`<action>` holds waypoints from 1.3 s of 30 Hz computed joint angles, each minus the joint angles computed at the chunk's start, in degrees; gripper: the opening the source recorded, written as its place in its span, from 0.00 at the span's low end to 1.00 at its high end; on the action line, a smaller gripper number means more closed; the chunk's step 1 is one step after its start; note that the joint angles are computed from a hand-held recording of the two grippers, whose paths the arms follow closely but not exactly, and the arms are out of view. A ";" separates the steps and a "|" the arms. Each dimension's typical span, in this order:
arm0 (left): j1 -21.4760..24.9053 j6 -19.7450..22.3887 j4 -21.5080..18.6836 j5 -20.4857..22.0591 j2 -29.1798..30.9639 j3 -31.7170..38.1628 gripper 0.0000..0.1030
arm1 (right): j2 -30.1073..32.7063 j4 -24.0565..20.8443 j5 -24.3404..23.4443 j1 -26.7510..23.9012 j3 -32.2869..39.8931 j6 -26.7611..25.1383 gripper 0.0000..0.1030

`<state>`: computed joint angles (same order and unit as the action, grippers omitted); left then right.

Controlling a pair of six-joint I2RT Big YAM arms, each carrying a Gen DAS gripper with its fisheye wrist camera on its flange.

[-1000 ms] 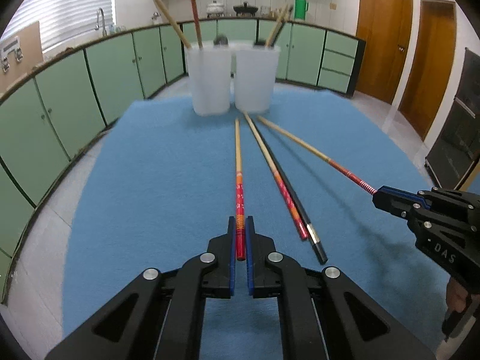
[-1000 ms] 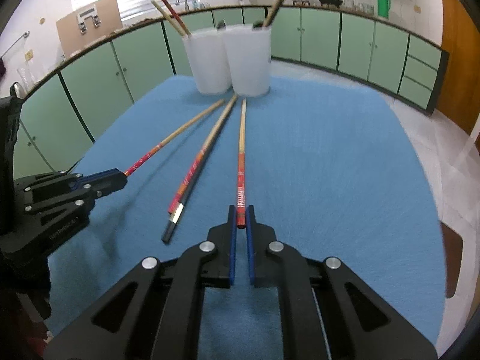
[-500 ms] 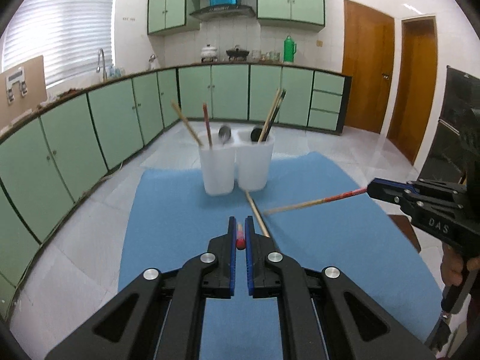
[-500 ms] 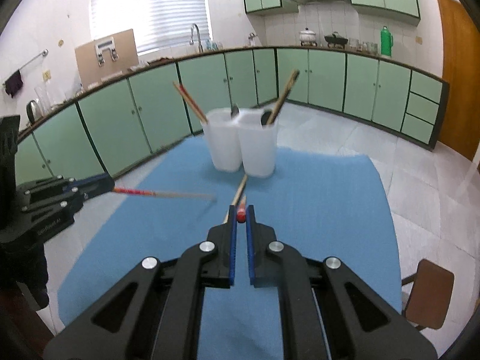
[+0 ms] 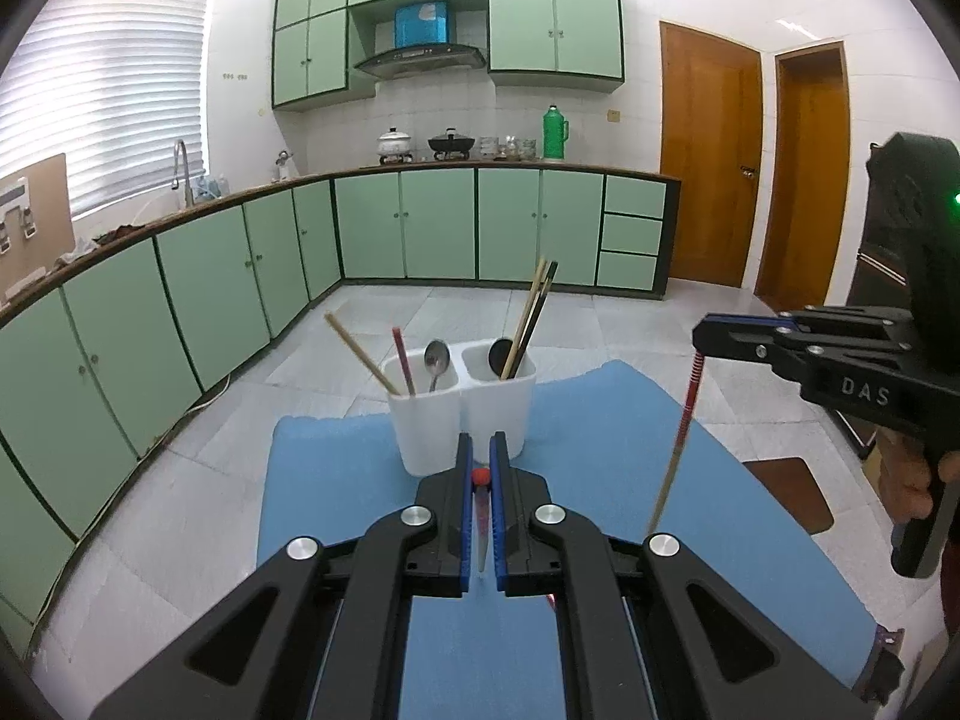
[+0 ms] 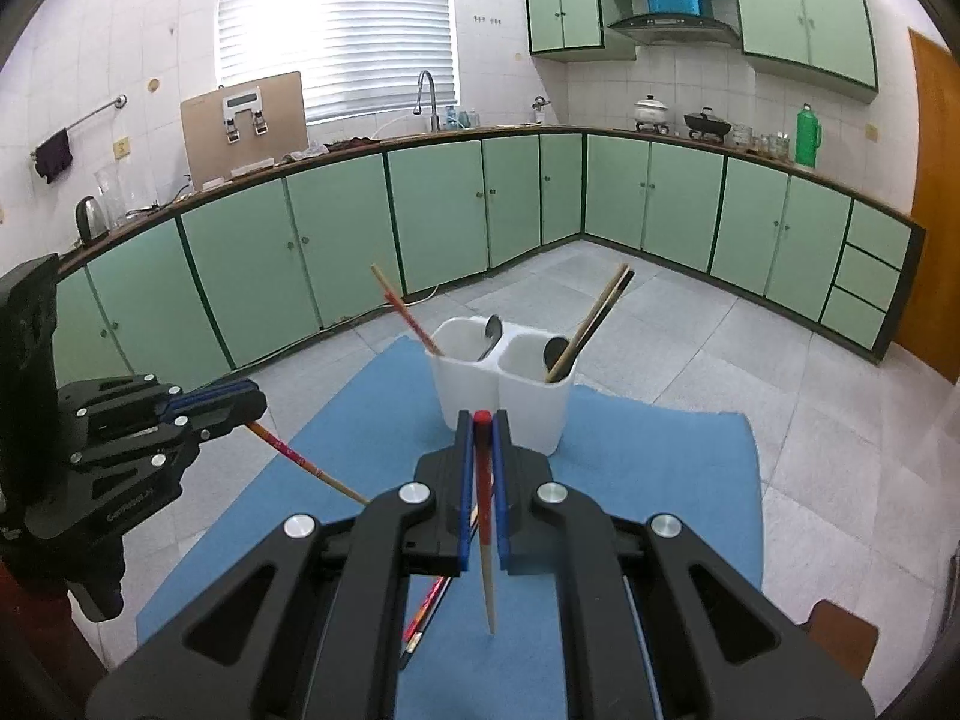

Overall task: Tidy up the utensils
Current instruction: 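Carry both chopsticks up to the white holder and lower them in, then open both tools and return them to the remaining chopsticks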

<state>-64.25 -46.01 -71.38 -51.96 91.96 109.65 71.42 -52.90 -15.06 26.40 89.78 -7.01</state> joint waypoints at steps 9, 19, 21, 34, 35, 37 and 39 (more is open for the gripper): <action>1.97 9.24 5.23 -2.21 0.46 4.38 0.05 | 4.81 -1.04 -1.80 -0.27 9.62 0.04 0.05; 6.73 21.85 13.34 -3.18 3.58 12.63 0.05 | 14.57 2.05 -1.18 -0.87 24.80 3.24 0.05; 8.15 22.74 13.43 -2.04 4.43 13.84 0.05 | 16.74 3.06 -0.37 -0.92 27.25 3.25 0.05; 14.57 21.12 10.79 5.65 7.37 14.10 0.05 | 28.49 2.65 1.43 -0.68 36.48 4.67 0.05; 14.93 20.33 10.72 6.50 7.47 13.74 0.05 | 28.85 2.72 1.42 -0.64 36.10 4.71 0.05; 15.67 19.56 10.99 8.34 7.48 12.93 0.05 | 29.48 2.03 1.84 -0.35 35.86 4.17 0.05; 16.06 19.06 11.02 9.19 7.58 12.18 0.05 | 29.68 1.59 2.54 0.10 35.17 3.41 0.05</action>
